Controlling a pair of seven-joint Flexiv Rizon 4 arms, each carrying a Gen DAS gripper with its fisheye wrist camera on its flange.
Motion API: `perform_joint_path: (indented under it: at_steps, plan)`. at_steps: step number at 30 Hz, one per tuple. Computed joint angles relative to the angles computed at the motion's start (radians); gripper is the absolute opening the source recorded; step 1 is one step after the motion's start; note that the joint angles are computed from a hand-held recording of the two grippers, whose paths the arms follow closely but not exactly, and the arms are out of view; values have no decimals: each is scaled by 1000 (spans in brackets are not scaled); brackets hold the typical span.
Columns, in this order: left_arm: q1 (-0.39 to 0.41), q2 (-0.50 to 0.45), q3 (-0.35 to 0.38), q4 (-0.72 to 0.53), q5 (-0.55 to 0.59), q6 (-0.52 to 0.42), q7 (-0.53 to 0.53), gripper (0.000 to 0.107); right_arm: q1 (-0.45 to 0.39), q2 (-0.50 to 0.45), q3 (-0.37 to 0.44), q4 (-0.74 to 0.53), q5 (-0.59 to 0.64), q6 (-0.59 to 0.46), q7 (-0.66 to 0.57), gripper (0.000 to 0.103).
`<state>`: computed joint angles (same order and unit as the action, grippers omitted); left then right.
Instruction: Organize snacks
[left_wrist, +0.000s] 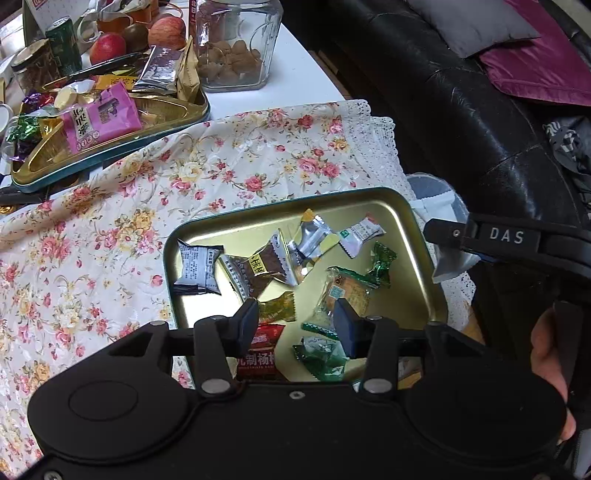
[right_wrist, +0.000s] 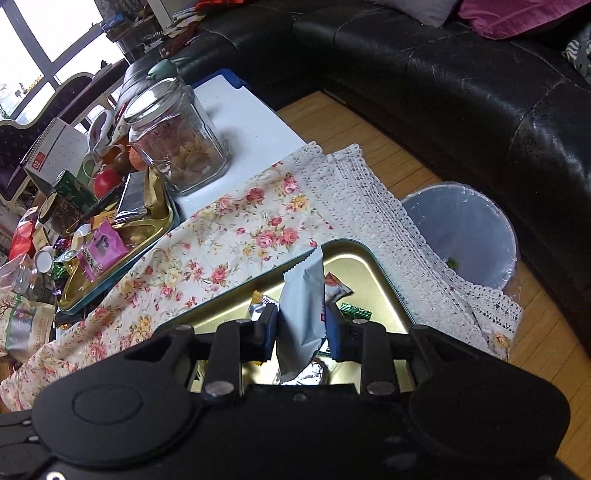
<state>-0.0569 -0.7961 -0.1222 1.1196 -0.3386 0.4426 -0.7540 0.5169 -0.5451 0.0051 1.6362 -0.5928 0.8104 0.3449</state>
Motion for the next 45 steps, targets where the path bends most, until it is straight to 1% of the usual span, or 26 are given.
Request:
perform_joint_path:
  at_steps: [4, 7, 11, 14, 15, 20, 26, 31, 39, 45]
  plan:
    - [-12, -12, 20, -21, 28, -2, -33, 53, 0, 8, 1, 7, -3, 4, 1, 30]
    - [-16, -24, 28, -44, 44, -15, -63, 53, -2, 11, 9, 4, 7, -16, -14, 31]
    - [-18, -25, 31, -47, 60, -5, -81, 53, -1, -1, 26, -32, 36, -97, -77, 32]
    - [-22, -18, 36, -36, 76, 15, -85, 53, -2, -15, 41, -68, 57, -167, -160, 32]
    - [-25, -15, 38, -27, 81, 30, -86, 53, -4, -19, 45, -74, 64, -171, -181, 32]
    - [-35, 8, 48, 26, 113, 120, -85, 53, -2, -29, 43, -87, 87, -157, -200, 33]
    - [-45, 31, 64, 88, 150, 247, -100, 53, 9, -55, 42, -129, 108, -200, -236, 33]
    - [-49, 53, 74, 146, 182, 356, -104, 53, 12, -64, 39, -137, 123, -198, -237, 33]
    - [-33, 80, 65, 204, 175, 394, -99, 53, 12, -83, 43, -161, 143, -189, -262, 33]
    - [-29, 80, 66, 196, 163, 363, -110, 53, 16, -111, 48, -201, 162, -195, -319, 33]
